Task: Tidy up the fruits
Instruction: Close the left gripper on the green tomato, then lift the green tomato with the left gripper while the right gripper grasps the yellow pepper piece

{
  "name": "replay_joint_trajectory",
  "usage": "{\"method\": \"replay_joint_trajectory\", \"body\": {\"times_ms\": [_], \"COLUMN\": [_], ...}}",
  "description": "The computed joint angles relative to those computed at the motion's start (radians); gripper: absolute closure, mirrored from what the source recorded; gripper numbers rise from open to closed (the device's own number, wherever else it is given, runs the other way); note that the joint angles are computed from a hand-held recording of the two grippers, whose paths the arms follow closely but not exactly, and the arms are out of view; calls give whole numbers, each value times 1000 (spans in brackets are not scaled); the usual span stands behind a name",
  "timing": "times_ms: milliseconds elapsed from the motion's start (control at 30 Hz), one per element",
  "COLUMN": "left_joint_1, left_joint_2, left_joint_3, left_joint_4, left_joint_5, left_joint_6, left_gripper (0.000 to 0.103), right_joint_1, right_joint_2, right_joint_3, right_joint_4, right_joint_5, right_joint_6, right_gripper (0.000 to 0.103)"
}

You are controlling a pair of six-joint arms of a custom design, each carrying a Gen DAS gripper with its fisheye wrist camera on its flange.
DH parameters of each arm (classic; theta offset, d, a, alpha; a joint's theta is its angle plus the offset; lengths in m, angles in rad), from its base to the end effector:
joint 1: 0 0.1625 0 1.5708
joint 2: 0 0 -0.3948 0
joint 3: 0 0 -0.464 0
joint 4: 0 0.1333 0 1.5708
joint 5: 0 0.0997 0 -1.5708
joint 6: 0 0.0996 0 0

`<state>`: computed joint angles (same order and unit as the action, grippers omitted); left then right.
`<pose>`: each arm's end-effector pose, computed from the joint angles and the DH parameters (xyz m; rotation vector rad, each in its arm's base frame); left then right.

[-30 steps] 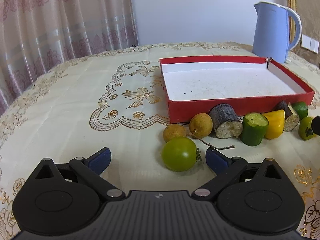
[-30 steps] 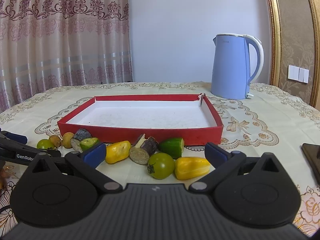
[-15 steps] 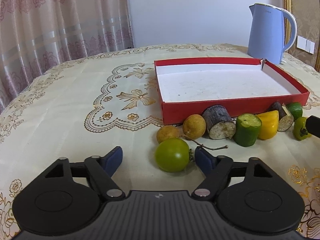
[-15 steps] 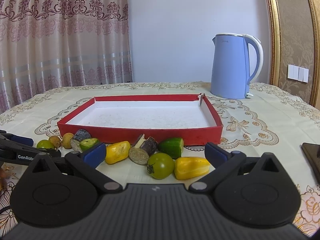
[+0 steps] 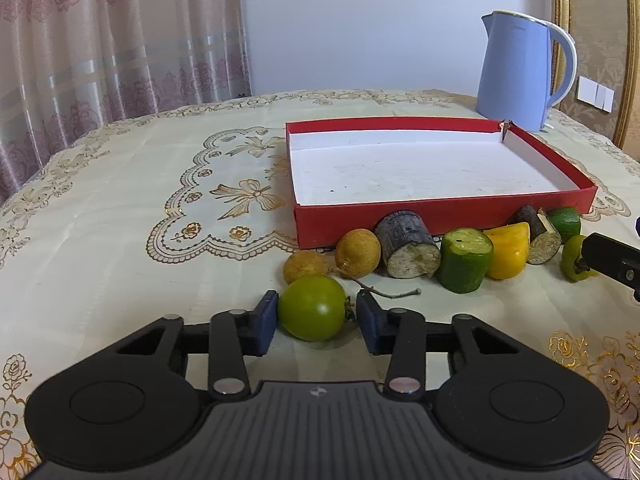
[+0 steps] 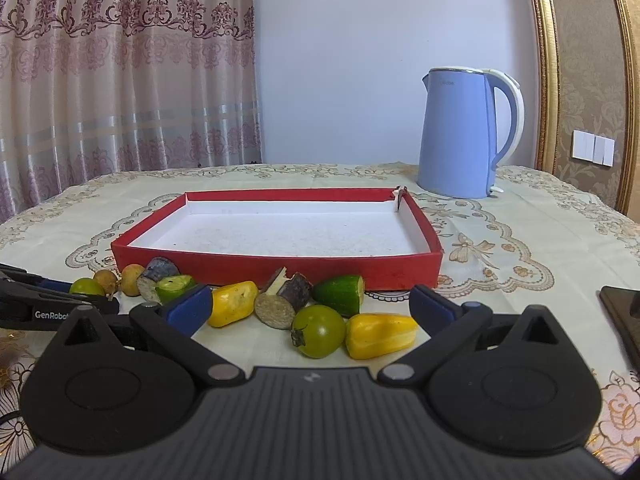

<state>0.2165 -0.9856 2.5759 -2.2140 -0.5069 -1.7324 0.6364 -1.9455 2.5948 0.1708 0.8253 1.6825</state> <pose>-0.1753 -0.2642 -0.0815 0.2096 2.0108 -1.1115 -0.0432 -0.2817 0.1278 0.9918 -2.2497 1.2343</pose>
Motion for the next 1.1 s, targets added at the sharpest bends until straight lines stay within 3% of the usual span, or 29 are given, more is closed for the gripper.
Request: {"method": "replay_joint_trajectory", "body": {"times_ms": [233, 467, 633, 767, 867, 1000, 1100], "left_joint_1": [-26, -38, -45, -48, -52, -58, -64], "left_joint_2": [-23, -7, 11, 23, 33, 36, 35], "left_joint_3": [37, 7, -18, -32, -43, -47, -51], "left_joint_4": [-38, 44, 98, 121, 148, 154, 177], "left_joint_5": [-9, -15, -17, -19, -20, -20, -20], "left_joint_6": [-14, -53, -72, -79, -90, -96, -110], "left_gripper": [66, 66, 66, 66, 66, 66, 66], "right_joint_1": [4, -1, -49, -48, -62, -110, -114], "right_joint_2": [4, 0, 7, -1, 21, 41, 15], "right_joint_3": [-3, 1, 4, 8, 1, 4, 17], "right_joint_4": [0, -2, 40, 33, 72, 149, 143], "right_joint_5": [4, -3, -71, -70, -88, -130, -121], "right_joint_6": [2, 6, -48, -47, -105, -247, -280], "right_gripper": [0, 0, 0, 0, 0, 0, 0]}}
